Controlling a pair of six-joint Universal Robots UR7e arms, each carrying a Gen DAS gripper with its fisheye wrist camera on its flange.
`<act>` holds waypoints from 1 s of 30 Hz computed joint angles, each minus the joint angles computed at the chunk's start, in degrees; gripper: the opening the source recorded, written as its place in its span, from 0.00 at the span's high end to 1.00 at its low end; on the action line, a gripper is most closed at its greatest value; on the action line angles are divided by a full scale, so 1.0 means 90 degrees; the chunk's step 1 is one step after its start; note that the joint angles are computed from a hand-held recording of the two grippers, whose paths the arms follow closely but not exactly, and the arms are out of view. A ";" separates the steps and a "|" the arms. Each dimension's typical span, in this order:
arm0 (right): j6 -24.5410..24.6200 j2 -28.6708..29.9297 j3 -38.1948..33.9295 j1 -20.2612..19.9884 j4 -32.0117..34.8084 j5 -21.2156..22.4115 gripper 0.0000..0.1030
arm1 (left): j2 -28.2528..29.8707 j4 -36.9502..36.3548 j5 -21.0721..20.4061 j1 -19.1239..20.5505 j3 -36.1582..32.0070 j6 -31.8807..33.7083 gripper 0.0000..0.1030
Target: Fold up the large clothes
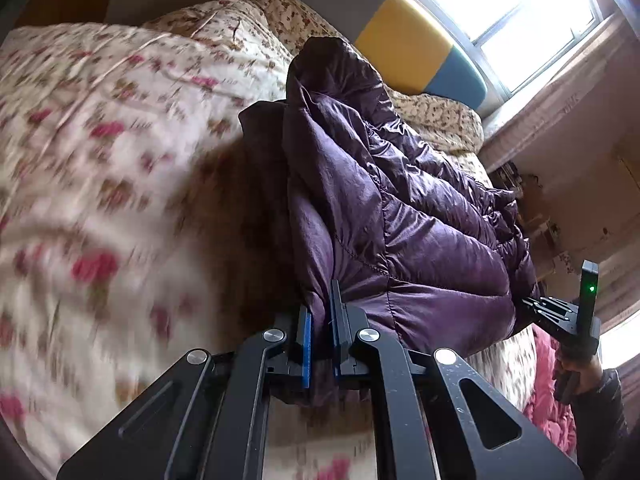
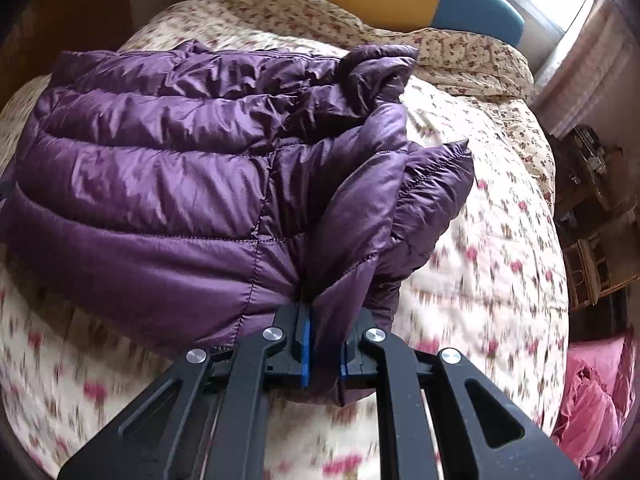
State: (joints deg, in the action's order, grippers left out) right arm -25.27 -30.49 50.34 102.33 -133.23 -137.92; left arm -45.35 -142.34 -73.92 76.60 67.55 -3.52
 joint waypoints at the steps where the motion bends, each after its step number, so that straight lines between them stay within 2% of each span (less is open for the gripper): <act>1: 0.0036 -0.0242 0.0443 0.0035 -0.0083 0.0011 0.92 | -0.0206 -0.0107 -0.0024 -0.0014 0.0336 -0.0035 0.93; 6: 0.0235 -0.1219 0.2197 0.0201 -0.0380 0.0012 0.92 | -0.1088 -0.0513 -0.0055 -0.0123 0.1757 -0.0207 0.93; 12: 0.0473 -0.2047 0.3703 0.0428 -0.0749 -0.0189 0.92 | -0.2047 -0.0914 0.0074 -0.0349 0.3246 -0.0385 0.93; 14: 0.0477 -0.2186 0.4042 0.0509 -0.0891 -0.0375 0.92 | -0.2312 -0.0999 0.0097 -0.0415 0.3658 -0.0503 0.93; 17: 0.0194 -0.2206 0.4468 0.0638 -0.1435 -0.0806 0.92 | -0.2573 -0.1038 0.0173 -0.0484 0.4064 -0.0590 0.93; 19: 0.0176 -0.2197 0.4620 0.0649 -0.1710 -0.0910 0.91 | -0.2678 -0.1011 0.0329 -0.0583 0.4214 -0.0564 0.92; 20: 0.0189 -0.2176 0.4634 0.0648 -0.1826 -0.0931 0.89 | -0.2665 -0.1042 0.0380 -0.0602 0.4185 -0.0616 0.92; 21: 0.0232 -0.2172 0.4648 0.0654 -0.1864 -0.0973 0.81 | -0.2643 -0.1036 0.0359 -0.0599 0.4131 -0.0646 0.92; 22: 0.0211 -0.2172 0.4662 0.0656 -0.1951 -0.1016 0.77 | -0.2649 -0.1006 0.0436 -0.0631 0.4099 -0.0659 0.83; 23: 0.0192 -0.2196 0.4687 0.0660 -0.2034 -0.0996 0.57 | -0.2632 -0.1006 0.0538 -0.0651 0.4048 -0.0644 0.74; 24: 0.0082 -0.2216 0.4715 0.0670 -0.2196 -0.0980 0.47 | -0.2664 -0.1119 0.0578 -0.0677 0.4055 -0.0596 0.51; 25: 0.0027 -0.2214 0.4722 0.0702 -0.2283 -0.1007 0.47 | -0.2716 -0.1319 0.0611 -0.0696 0.4101 -0.0571 0.35; 30: 0.0092 -0.2251 0.4417 0.0793 -0.2098 -0.0958 0.32 | -0.2727 -0.1667 0.0577 -0.0728 0.3880 -0.0537 0.34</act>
State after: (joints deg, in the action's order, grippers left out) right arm -24.44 -50.74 90.09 109.47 -152.12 -146.54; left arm -69.89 -157.34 -68.73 70.04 102.47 -8.36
